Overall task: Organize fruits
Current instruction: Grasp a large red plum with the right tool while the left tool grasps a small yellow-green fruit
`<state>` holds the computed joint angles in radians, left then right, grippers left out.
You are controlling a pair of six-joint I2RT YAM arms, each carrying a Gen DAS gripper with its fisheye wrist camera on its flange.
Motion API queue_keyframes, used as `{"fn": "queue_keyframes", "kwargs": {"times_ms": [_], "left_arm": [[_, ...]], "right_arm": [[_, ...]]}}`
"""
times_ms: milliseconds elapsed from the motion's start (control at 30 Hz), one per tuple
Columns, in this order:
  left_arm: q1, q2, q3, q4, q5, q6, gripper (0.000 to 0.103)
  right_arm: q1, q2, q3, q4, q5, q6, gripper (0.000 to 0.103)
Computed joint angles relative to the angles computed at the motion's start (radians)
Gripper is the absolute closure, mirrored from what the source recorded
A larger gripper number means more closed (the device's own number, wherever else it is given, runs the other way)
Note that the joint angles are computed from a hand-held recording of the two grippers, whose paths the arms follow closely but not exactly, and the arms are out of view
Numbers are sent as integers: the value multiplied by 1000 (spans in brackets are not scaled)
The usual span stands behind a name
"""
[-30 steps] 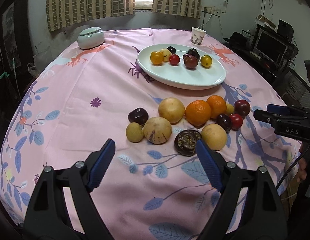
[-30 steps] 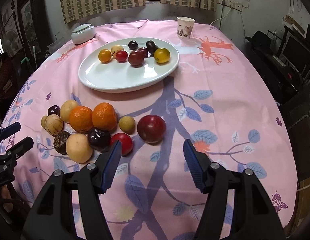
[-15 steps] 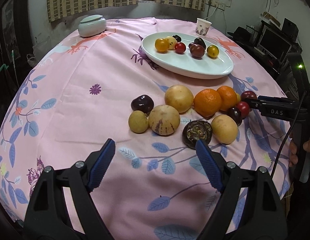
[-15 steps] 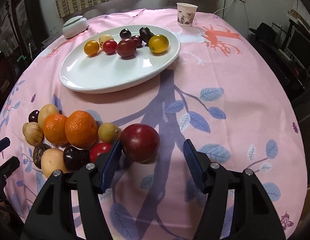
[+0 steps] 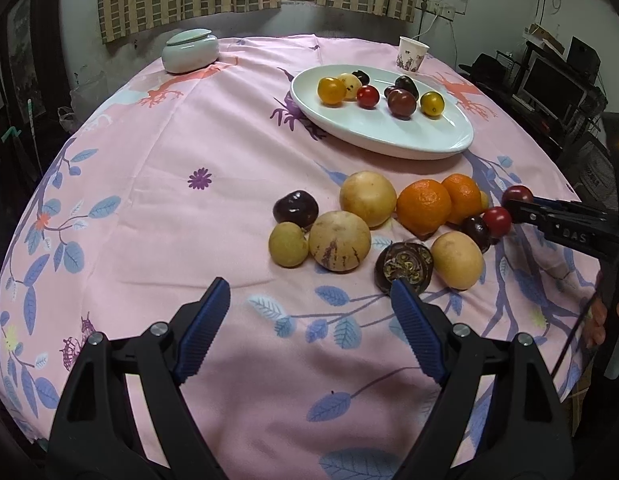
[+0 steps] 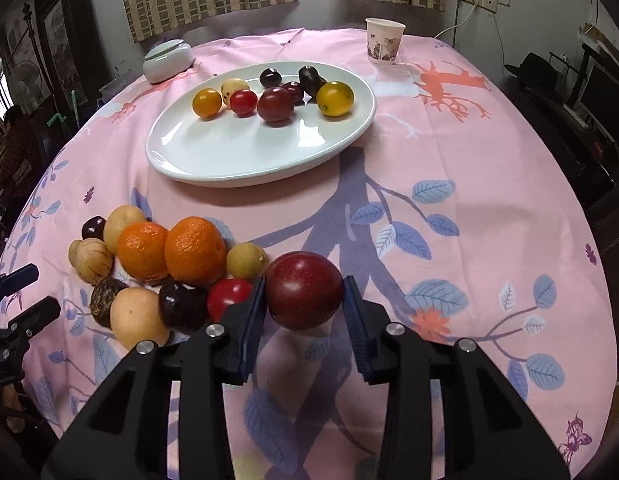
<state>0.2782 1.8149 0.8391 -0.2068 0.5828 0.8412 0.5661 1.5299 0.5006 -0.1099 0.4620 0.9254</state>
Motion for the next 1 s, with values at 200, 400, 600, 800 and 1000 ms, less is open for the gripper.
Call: {"fn": "queue_keyframes", "kwargs": {"times_ms": [200, 400, 600, 800, 1000], "left_arm": [[28, 64, 75, 1, -32, -16, 19], [-26, 103, 83, 72, -92, -63, 19], [-96, 201, 137, 98, -169, -107, 21], [-125, 208, 148, 114, -147, -122, 42], [-129, 195, 134, 121, -122, -110, 70]], "right_arm": [[228, -103, -12, -157, 97, 182, 64], [279, -73, -12, -121, 81, 211, 64], [243, -13, -10, -54, 27, 183, 64], [223, 5, -10, -23, 6, 171, 64], [212, 17, -6, -11, -6, 161, 64]]}}
